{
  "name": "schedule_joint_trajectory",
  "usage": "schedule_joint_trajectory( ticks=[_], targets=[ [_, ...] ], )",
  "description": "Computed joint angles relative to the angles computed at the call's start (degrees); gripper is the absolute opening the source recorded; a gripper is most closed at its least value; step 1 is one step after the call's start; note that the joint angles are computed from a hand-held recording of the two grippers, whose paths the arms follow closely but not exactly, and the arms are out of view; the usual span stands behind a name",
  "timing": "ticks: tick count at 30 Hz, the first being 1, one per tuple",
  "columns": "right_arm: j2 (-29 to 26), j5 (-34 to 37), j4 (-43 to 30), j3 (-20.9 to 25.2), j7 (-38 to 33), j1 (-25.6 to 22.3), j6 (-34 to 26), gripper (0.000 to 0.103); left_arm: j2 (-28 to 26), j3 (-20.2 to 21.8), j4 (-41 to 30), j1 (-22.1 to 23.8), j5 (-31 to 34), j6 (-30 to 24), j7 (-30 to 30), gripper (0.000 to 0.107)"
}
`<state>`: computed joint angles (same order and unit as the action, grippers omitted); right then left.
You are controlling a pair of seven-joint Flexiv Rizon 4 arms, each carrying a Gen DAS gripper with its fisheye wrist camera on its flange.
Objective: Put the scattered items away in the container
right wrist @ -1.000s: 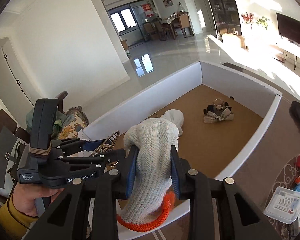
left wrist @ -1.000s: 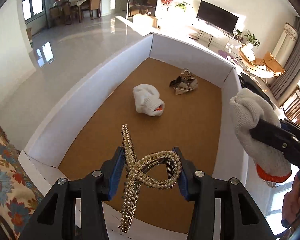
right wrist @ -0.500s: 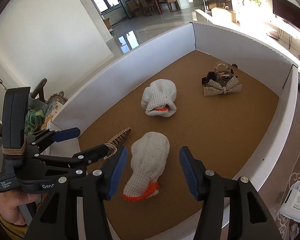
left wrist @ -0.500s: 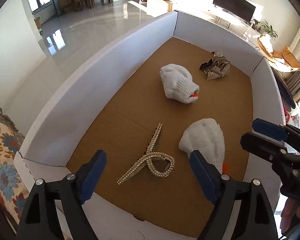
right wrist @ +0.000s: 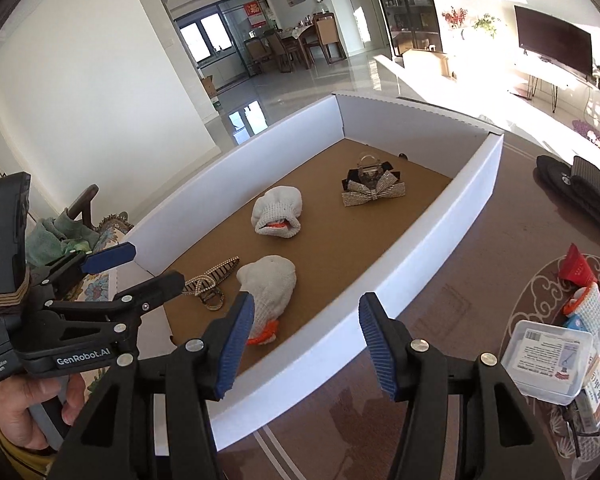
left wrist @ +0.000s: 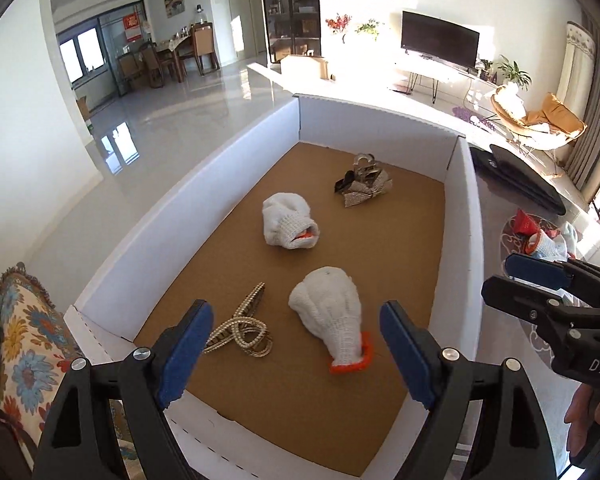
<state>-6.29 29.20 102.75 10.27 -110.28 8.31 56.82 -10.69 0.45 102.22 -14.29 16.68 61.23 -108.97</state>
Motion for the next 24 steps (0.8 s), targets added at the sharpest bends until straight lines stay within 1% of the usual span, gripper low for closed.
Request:
schedule_joint_trajectory(
  ticks=[4, 6, 10, 13, 16, 19, 21, 24],
  targets=[
    [5.9, 0.3, 7.8, -1.4, -3.7, -2.3, 4.1, 0.056, 1.7, -1.0, -0.3, -3.9, 6.5, 1.5, -4.3, 0.086],
    [8.6, -0.9, 12.4, -2.7, -4.4, -3.1, 6.8, 0.056, 2.0, -1.9, -0.8, -5.7, 9.3, 1.9, -6.1, 0.087],
    [12.0, -3.3, 19.9, -6.3, -4.7, -5.3, 10.4, 0.056, 1.3, -4.0, -2.0, -8.9, 12.0, 2.1, -8.0, 0.088],
    [13.4, -4.8, 23.8, -9.2, -4.3, -7.6, 11.6, 0.056, -0.3, -5.1, -3.3, -11.1, 11.7, 2.3, -8.1, 0.088],
    [13.6, -5.2, 26.5, -11.8, -4.0, -9.8, 12.8, 0.056, -2.7, -5.5, -5.3, -13.7, 11.7, 1.2, -8.3, 0.088],
    [13.3, -6.0, 29.1, -13.2, -3.0, -12.2, 15.4, 0.056, -5.3, -5.6, -6.1, -15.6, 10.3, 2.0, -8.3, 0.089],
    [13.0, -7.0, 31.1, -13.5, -1.4, -13.7, 17.8, 0.056, -8.1, -6.7, -5.7, -15.6, 6.4, 4.3, -5.8, 0.097],
    [11.8, -9.6, 33.3, -13.7, 1.8, -15.5, 20.9, 0.056, -12.7, -9.0, -5.0, -15.3, -0.6, 6.0, -0.7, 0.097]
  ],
)
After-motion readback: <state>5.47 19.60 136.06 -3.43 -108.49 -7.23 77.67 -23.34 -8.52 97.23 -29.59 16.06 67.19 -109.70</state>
